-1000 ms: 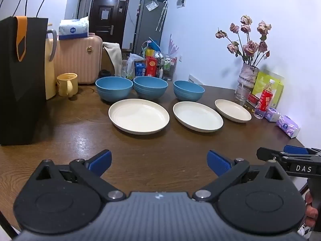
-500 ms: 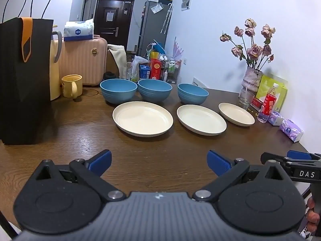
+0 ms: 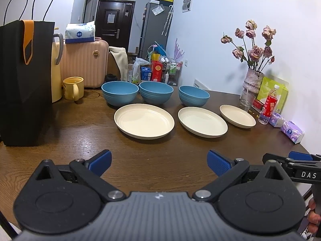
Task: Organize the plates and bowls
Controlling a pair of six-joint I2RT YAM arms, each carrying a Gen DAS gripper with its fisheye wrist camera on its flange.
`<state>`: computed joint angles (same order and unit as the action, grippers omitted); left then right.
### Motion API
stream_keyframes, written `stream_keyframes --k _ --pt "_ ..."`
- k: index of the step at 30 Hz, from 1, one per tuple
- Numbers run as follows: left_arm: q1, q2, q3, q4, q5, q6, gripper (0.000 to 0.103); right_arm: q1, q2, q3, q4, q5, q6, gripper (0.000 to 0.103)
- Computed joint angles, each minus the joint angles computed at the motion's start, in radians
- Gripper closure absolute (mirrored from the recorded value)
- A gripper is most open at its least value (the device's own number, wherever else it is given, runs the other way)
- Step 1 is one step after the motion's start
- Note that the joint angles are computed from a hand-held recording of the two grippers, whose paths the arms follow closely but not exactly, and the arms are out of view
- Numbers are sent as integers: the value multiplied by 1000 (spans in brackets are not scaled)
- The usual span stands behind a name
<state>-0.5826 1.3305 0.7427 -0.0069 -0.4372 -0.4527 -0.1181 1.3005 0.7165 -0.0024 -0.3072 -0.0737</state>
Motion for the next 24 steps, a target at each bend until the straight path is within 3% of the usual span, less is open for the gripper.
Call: stream_keyframes --k 24 --pt "-18 -13 3 -13 -36 -5 0 7 -6 -5 6 2 10 0"
